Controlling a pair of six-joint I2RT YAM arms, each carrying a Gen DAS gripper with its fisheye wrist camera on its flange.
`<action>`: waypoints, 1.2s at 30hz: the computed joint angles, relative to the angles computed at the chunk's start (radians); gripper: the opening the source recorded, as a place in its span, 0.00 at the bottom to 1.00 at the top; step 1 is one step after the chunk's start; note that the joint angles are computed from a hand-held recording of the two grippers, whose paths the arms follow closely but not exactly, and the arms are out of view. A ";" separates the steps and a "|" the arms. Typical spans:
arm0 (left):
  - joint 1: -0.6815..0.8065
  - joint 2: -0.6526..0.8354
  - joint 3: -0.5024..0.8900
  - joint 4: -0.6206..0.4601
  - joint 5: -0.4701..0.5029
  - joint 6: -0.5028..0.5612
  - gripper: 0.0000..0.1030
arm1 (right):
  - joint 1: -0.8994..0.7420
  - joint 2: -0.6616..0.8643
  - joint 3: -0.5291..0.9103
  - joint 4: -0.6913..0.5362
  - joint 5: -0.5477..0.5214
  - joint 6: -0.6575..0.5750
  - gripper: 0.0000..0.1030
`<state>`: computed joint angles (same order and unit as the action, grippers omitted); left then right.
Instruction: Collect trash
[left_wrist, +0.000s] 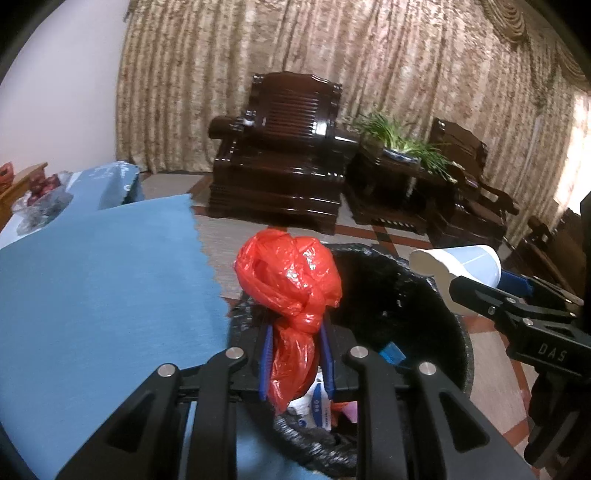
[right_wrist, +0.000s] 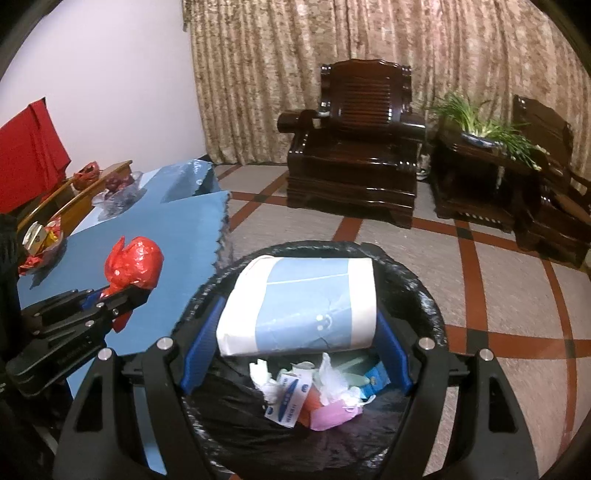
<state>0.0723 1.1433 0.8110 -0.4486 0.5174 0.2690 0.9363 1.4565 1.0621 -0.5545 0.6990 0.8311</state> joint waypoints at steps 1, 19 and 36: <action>-0.008 0.003 -0.007 0.008 -0.001 -0.001 0.21 | -0.006 -0.006 -0.011 0.002 -0.002 0.001 0.72; -0.143 0.141 -0.040 0.116 -0.049 -0.016 0.21 | -0.075 -0.042 -0.135 0.061 -0.054 -0.001 0.72; -0.047 0.123 -0.022 0.056 -0.006 0.019 0.85 | -0.081 -0.093 -0.167 0.047 -0.027 0.050 0.93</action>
